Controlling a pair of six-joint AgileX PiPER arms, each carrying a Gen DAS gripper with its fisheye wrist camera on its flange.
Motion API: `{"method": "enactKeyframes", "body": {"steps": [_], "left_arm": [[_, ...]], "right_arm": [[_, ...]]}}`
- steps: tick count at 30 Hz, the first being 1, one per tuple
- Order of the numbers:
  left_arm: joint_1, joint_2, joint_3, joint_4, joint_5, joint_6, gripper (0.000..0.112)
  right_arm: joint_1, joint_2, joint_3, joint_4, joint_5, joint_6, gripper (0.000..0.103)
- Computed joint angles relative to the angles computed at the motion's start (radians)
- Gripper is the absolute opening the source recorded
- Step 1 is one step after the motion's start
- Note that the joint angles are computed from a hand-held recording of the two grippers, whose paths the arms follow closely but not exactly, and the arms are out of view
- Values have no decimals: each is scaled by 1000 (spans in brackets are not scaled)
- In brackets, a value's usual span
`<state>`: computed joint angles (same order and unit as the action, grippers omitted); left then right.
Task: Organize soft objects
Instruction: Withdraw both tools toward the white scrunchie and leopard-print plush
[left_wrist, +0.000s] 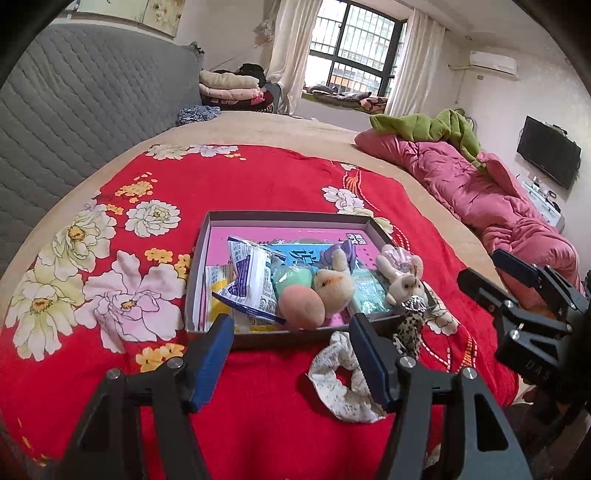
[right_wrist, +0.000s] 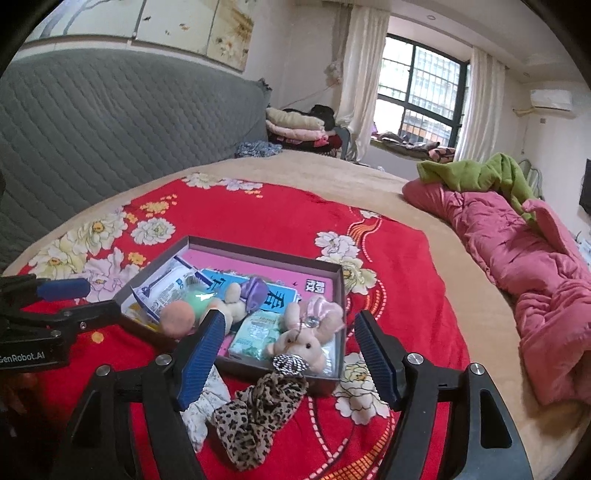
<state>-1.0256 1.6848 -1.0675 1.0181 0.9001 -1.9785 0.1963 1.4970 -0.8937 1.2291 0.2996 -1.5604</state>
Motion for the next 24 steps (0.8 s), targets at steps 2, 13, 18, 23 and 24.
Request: {"method": "enactKeyframes", "body": {"steps": [2,13,18,23,24], "left_arm": [[-14,-1,-9,-15,9,7,65],[-79,47,-92,-65,38,59,65],[-86,77,-115,-108,11,97,65],[-74,93,-108,-145,-50,107,65],[-74,97,-108,-149,-54,107,65]], "right_arm": [[-21,-16,9,-6,19,5,74],[-102,-103,90,-38,113,1,75],[-108,-131,136,-50,123,-13,75],[-123,-136,163,-71,140,1,75],[-127,-135,170,-81,146,15,75]]}}
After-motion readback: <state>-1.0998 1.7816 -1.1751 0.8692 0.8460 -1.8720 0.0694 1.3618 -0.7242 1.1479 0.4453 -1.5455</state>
